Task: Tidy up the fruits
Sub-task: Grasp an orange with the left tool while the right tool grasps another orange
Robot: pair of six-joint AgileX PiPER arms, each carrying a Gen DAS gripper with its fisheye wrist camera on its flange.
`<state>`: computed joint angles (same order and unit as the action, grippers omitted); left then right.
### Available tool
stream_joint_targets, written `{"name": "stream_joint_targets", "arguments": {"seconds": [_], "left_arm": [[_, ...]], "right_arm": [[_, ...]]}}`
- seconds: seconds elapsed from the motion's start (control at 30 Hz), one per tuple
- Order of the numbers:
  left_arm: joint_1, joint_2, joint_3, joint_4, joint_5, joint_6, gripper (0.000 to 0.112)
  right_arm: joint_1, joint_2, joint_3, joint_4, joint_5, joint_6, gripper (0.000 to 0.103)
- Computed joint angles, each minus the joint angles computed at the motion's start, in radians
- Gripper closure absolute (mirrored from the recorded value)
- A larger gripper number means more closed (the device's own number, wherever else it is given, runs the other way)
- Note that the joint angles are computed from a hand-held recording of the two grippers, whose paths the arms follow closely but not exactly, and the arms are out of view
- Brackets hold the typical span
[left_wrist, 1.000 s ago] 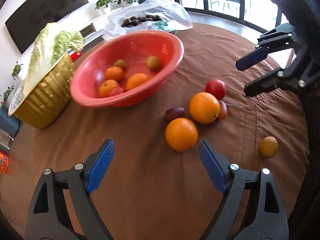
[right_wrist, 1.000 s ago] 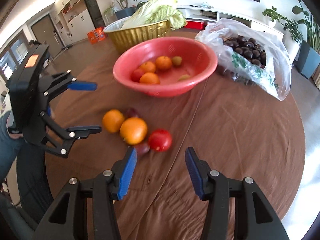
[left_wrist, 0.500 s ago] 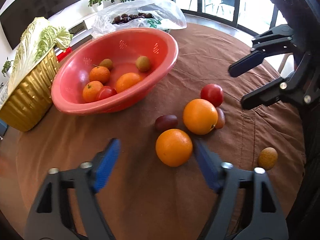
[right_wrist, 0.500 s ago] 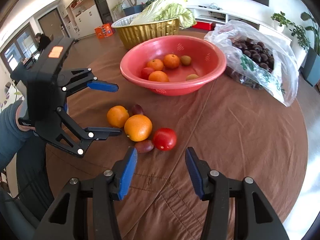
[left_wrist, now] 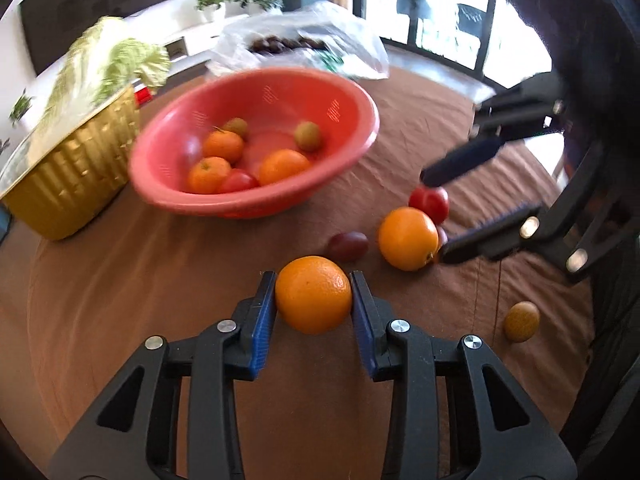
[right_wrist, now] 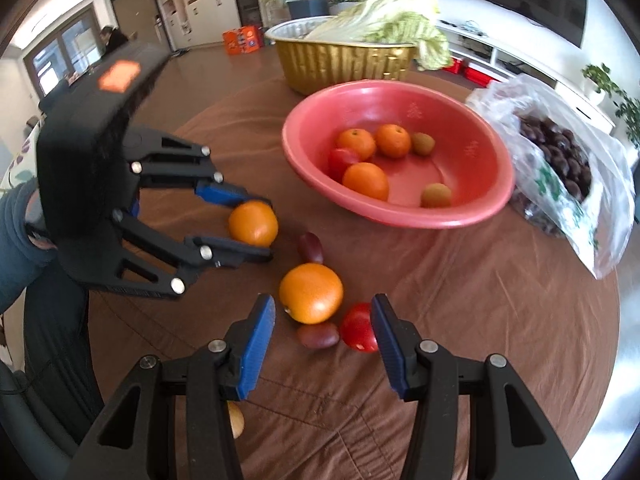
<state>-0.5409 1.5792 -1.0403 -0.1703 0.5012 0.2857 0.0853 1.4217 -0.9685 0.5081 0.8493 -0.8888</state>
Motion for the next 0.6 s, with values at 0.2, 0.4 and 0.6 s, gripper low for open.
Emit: {"name": "stream_joint_targets", "arguments": {"seconds": [0.2,0.4,0.6], "left_arm": [[0.051,-0.02,0.042,-0.092,-0.028,0.063,0.079],[0.058,-0.015,0.046,-0.107,-0.03,0.085,0.079],[0.047,-0.009,0.052,-0.081,-0.041,0.06,0.079]], "right_arm": [[0.078,0.046,-0.034,-0.089,-0.027,0.072,0.05],[0.154,0.085,-0.059,-0.209,-0.047,0.163,0.057],[0.197,0.095,-0.071,-0.27,-0.053,0.202,0.061]]}}
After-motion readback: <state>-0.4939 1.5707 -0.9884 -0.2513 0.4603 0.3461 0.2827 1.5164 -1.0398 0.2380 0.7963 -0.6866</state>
